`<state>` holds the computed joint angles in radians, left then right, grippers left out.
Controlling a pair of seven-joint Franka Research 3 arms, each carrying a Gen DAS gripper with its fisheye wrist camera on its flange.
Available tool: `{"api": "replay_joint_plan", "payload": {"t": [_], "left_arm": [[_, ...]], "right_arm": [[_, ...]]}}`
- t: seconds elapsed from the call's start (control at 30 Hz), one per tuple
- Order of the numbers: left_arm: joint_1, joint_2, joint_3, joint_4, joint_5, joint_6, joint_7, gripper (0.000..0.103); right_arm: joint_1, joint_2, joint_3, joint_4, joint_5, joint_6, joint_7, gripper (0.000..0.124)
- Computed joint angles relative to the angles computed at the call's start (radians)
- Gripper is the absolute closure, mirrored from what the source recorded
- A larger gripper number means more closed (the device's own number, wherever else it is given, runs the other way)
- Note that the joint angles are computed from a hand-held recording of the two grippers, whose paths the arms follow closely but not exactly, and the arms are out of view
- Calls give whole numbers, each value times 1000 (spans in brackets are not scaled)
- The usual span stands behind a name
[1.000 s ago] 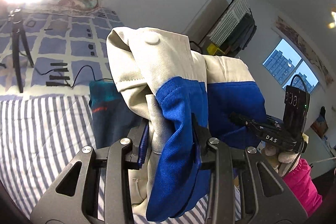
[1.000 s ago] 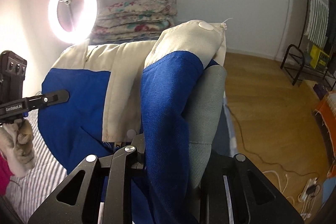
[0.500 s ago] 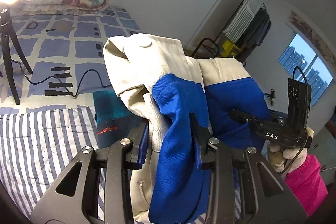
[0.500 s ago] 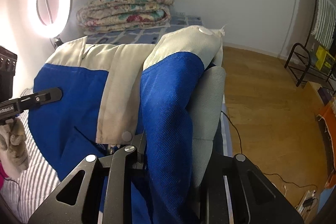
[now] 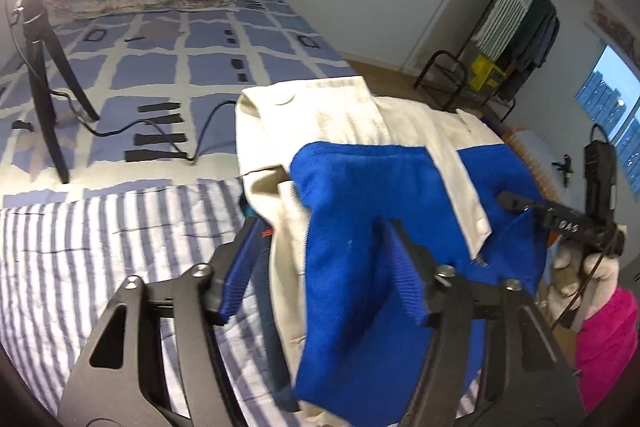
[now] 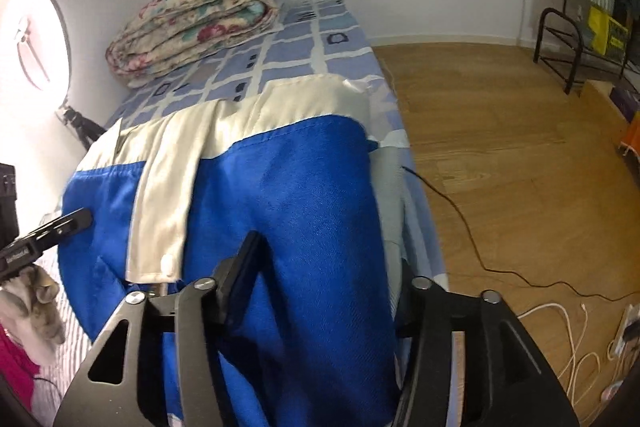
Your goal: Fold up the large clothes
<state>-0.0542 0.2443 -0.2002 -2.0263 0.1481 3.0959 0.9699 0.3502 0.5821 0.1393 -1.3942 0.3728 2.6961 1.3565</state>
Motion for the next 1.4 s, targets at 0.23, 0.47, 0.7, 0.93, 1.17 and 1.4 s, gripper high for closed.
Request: {"api": "replay_joint_plan", "payload": {"t": [0.23,0.47,0.7,0.93,1.17,1.4], "left_arm": [[-133,-64,167,-45,200,-4,-204,34],[-159,-197,200,-123,523,6,-464,34],[-122,-432,103,-261,619,-48,-547,34],[-134,-780,2,-426,520,-179,-470,34],[-224,-1095,-49,-533,354,-367,-383,34],[-316,-1337,-129,-567,223,-571,-340,34]], "right_arm": [[108,-66,-147,-87,-182,58,206,69],[163,-201,-213,-260,-371,179,435,66],[141,-392,-150,-448,-417,253,479,66],[120,-634,-74,-641,-583,250,628,66],[52,-897,63,-823,-584,220,673,66],[41,-1157,165,-957,-486,139,647,66]]}}
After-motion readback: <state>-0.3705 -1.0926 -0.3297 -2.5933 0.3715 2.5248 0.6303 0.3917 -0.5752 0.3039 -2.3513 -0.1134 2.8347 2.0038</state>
